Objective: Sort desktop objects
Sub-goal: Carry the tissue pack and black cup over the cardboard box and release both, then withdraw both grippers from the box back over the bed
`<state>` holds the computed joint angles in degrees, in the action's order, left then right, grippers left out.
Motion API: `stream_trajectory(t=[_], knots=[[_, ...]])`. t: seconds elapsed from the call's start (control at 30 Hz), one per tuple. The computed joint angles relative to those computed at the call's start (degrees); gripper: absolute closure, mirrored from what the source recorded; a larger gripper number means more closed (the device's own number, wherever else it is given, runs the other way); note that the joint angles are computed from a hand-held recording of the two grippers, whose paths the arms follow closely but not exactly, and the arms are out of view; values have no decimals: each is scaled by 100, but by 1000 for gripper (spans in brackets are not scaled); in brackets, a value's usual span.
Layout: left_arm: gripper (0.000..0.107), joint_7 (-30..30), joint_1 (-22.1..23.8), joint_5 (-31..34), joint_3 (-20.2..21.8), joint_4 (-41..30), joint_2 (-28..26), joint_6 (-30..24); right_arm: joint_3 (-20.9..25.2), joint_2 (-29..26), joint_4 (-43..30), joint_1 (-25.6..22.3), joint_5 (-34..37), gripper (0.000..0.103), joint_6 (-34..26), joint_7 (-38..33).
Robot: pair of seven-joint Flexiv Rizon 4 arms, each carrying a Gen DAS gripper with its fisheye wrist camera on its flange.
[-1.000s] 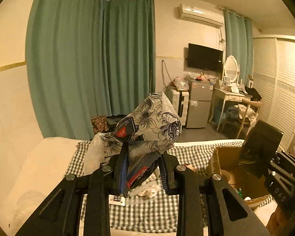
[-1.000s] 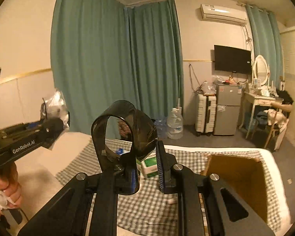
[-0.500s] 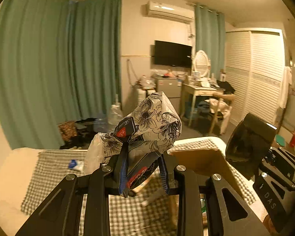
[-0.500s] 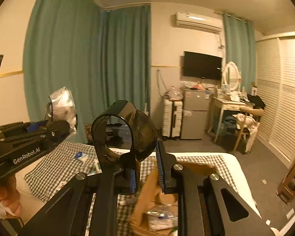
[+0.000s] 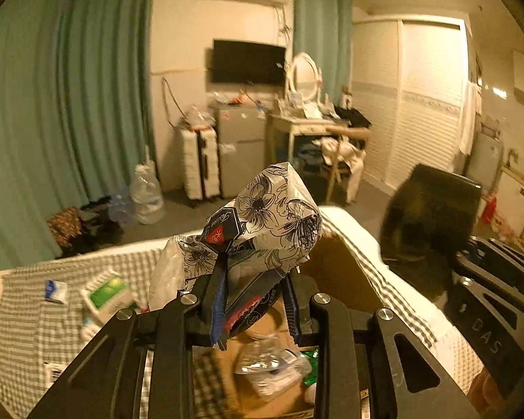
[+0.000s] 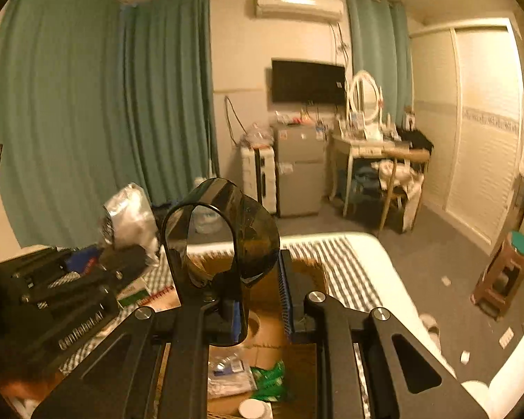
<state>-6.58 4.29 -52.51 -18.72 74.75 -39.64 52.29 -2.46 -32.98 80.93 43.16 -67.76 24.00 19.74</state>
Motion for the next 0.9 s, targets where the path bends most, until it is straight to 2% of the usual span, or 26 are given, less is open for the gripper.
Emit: stream_trajectory(t=[0.13,0.2,0.27,0.3,0.4,0.47,0.57,0.6,0.63,0.7,0.73,0.8,0.9], knots=[[79,-264,-220,470,162,-203,-346,-91,98,-100,200,-355,457,86,483,28],[79,-716,-397,928,376,-512,-624,-276,130,-191,295,-505,698,86,828,48],[77,-1095,-540,1407,589,-757,-840,-390,270,-378,258,-762,1282,86,1276,-247],[77,-1431,-669,1816,816,-1078,-1031,-667,396,-545,124,-876,1753,86,1352,-579],[76,-2029,-758,2383,980,-1533,-1325,-1151,633,-991,-425,-958,2737,86,951,-1579],[76,-2048,-612,2386,798,-1433,-1267,-1300,587,-1070,-587,-902,3008,86,747,-1865],[73,-1821,-515,2356,619,-1068,-1081,-957,251,-815,-246,-680,2898,85,1046,-1527],[62,-1812,-487,2325,584,-992,-1034,-946,171,-735,-178,-609,2840,80,1043,-1431],[58,-1840,-461,2272,560,-927,-983,-882,122,-720,-216,-538,2825,78,890,-1382],[42,-1877,-385,2142,491,-931,-940,-887,-88,-692,-383,-285,2818,62,534,-1242],[38,-1912,-344,2062,457,-978,-942,-905,-63,-609,-325,-262,2581,57,388,-979],[28,-1866,-194,1832,338,-931,-823,-925,-158,-449,-203,-116,2178,42,315,-617],[25,-1781,-54,1569,251,-1040,-722,-993,-182,-489,-519,22,1799,38,-8,-564]])
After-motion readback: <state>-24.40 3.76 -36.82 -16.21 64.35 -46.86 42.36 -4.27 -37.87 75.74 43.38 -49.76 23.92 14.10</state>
